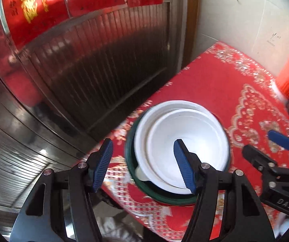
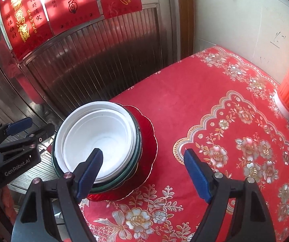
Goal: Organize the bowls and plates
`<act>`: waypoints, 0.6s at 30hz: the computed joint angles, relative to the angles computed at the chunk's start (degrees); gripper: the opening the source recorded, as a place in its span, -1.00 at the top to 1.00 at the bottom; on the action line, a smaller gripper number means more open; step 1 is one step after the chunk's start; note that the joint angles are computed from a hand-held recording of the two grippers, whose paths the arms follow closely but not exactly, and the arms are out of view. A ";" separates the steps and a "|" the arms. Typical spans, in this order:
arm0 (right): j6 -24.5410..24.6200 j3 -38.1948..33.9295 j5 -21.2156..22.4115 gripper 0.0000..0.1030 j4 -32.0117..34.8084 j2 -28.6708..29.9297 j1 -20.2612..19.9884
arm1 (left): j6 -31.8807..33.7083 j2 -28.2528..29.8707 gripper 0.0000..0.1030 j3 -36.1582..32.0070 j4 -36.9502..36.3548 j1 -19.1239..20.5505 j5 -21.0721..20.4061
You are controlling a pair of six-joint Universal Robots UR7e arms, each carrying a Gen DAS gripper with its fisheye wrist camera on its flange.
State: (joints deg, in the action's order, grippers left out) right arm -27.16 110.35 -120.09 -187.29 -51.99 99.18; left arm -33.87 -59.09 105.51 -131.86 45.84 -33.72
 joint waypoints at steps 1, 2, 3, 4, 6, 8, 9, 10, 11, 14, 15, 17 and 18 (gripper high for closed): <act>-0.11 -0.08 -0.13 -0.60 0.01 0.09 0.04 | 0.25 -0.06 -0.22 0.06 -0.59 0.28 -0.94; -0.03 -0.21 -0.25 -0.60 0.22 0.22 0.11 | 0.54 0.06 -0.22 0.00 -0.74 0.30 -0.91; 0.01 -0.24 -0.15 -0.60 0.30 0.27 0.14 | 1.47 0.16 -0.22 0.26 -1.77 0.30 -0.89; -0.22 -0.15 -0.10 -0.60 -0.07 0.35 0.20 | 2.37 0.29 -0.22 0.42 -2.76 0.32 -1.08; -0.64 -0.23 -0.56 -0.60 -0.98 0.79 0.40 | 2.29 0.86 -0.22 -0.17 -2.03 0.52 -1.59; -0.63 -0.38 -0.94 -0.60 -1.44 1.13 0.49 | 1.93 1.30 -0.22 -0.73 -1.20 0.96 -2.70; -0.59 -0.39 -1.06 -0.60 -1.82 1.28 0.53 | 2.02 1.11 -0.22 -0.64 -1.50 1.16 -3.70; -0.66 -0.35 -1.10 -0.60 -2.22 1.35 0.53 | 2.30 1.02 -0.22 -0.58 -2.19 1.45 -4.96; -0.75 -0.37 -1.24 -0.60 -2.59 1.48 0.57 | 2.60 0.93 -0.22 -0.53 -2.86 1.70 -5.99; -0.99 -0.64 -1.99 -0.60 -3.13 1.97 0.60 | 3.34 1.06 -0.22 -0.33 -3.70 1.48 -5.76; -0.84 -0.72 -2.00 -0.60 -3.09 2.07 0.53 | 3.44 1.17 -0.22 -0.32 -3.61 1.32 -5.31; -0.87 -0.76 -2.18 -0.60 -3.65 2.39 0.46 | 3.80 1.26 -0.22 -0.23 -3.84 1.15 -5.33; -1.00 -0.80 -2.25 -0.60 -4.07 2.61 0.45 | 3.92 1.30 -0.22 -0.22 -4.04 1.14 -5.45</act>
